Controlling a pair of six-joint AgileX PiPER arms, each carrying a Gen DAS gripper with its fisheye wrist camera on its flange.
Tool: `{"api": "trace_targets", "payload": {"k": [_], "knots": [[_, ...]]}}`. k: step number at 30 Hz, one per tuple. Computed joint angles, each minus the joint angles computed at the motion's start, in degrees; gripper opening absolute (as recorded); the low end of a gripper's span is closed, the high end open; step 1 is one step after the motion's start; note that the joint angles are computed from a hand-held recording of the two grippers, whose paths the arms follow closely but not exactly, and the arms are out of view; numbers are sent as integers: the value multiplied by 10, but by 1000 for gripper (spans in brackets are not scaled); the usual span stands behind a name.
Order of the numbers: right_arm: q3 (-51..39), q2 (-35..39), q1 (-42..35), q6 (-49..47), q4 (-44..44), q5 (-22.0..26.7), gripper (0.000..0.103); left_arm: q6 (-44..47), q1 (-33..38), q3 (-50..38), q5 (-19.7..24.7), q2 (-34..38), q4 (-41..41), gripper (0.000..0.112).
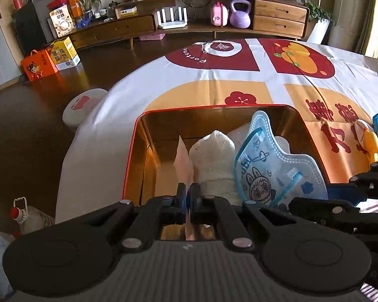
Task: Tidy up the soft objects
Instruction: 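Carry the card and mask over the tin with both grippers, then open both grippers to drop the card and mask into the tin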
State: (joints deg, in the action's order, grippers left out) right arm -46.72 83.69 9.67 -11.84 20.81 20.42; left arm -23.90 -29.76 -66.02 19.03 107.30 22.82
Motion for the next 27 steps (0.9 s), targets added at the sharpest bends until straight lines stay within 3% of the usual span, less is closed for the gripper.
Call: {"api": "trace_targets", "payload": {"k": [13,27], "knots": [[10,-36,-11,-20,22,25,35,-18,-5,27,2,-35,-7,3],[35,-115,-34,-74,79,61,54,41,-2,77,-7,-109,-89,5]]}}
